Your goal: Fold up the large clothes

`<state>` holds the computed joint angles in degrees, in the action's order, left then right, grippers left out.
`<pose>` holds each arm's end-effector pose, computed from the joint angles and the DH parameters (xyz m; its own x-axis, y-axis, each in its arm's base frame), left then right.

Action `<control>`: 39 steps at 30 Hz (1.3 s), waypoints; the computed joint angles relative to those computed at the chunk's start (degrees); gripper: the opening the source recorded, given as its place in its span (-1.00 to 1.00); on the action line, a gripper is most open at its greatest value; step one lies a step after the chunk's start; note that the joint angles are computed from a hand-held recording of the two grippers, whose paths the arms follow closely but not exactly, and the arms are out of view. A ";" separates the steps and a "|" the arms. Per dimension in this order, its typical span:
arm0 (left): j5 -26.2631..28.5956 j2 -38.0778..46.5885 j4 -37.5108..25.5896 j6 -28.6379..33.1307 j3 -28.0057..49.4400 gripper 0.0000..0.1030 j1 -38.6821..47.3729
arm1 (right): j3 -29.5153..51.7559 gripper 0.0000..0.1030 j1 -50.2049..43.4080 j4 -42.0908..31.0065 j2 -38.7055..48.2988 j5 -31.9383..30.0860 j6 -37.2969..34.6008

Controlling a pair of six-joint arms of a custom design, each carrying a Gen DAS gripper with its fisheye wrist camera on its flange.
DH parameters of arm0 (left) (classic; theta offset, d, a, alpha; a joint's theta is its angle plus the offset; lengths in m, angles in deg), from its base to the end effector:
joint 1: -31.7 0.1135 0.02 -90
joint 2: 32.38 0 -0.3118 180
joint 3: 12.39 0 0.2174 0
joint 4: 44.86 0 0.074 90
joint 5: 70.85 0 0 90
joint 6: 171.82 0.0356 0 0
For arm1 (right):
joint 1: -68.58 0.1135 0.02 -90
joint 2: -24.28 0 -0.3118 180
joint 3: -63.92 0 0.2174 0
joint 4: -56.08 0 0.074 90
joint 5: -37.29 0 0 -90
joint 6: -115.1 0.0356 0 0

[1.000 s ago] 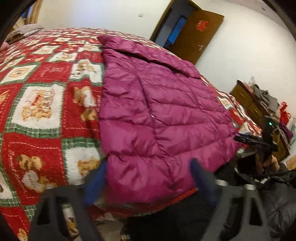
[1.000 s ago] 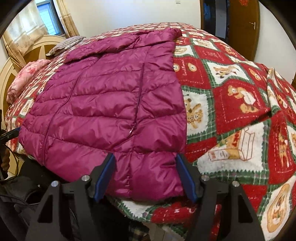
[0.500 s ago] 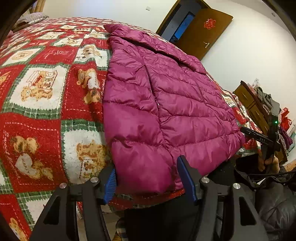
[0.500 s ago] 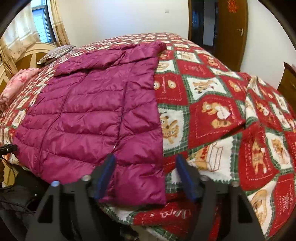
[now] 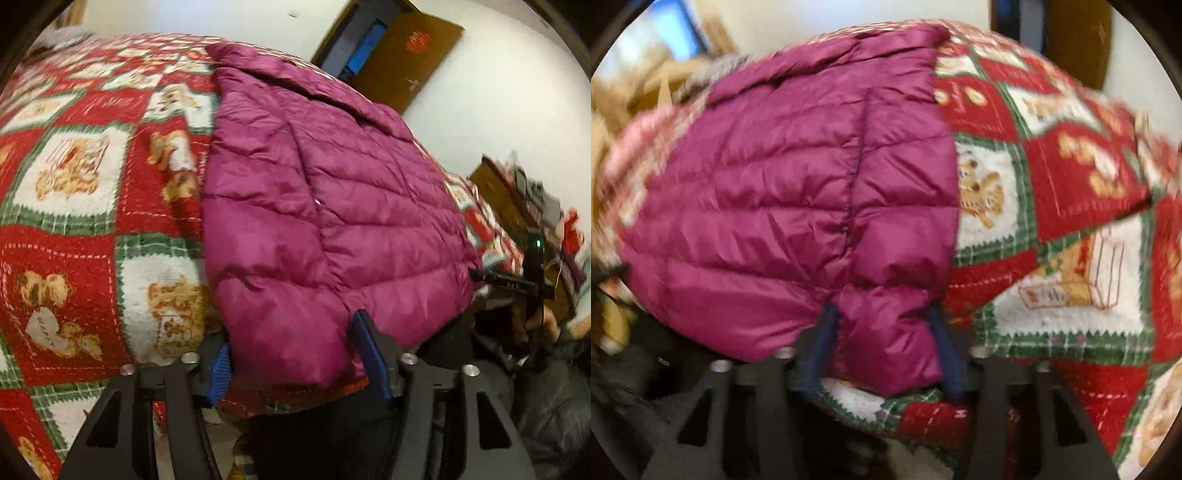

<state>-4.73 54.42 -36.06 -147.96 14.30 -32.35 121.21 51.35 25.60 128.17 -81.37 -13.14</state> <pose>0.0906 -0.1533 0.1532 -0.7888 -0.2901 -0.5418 -0.0246 0.8958 -0.4439 0.2608 -0.0630 0.1557 -0.8287 -0.3117 -0.4650 -0.4525 0.8619 0.2288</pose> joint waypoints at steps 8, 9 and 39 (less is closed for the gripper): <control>-8.46 -8.51 -6.67 3.10 3.50 -0.80 -5.53 | 6.23 -0.76 -5.25 -12.10 1.29 -11.24 -2.26; -9.37 -9.34 -6.94 3.61 3.99 -0.82 -5.88 | 6.70 -0.76 -5.96 -13.56 0.63 -12.83 -2.88; -11.57 -26.84 -24.07 32.12 26.69 -0.84 3.25 | 23.96 -0.78 -11.94 -25.25 -12.55 -34.06 5.42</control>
<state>-16.30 27.58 -60.13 -115.84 40.98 -29.11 145.18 39.41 0.35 115.63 -115.43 -7.73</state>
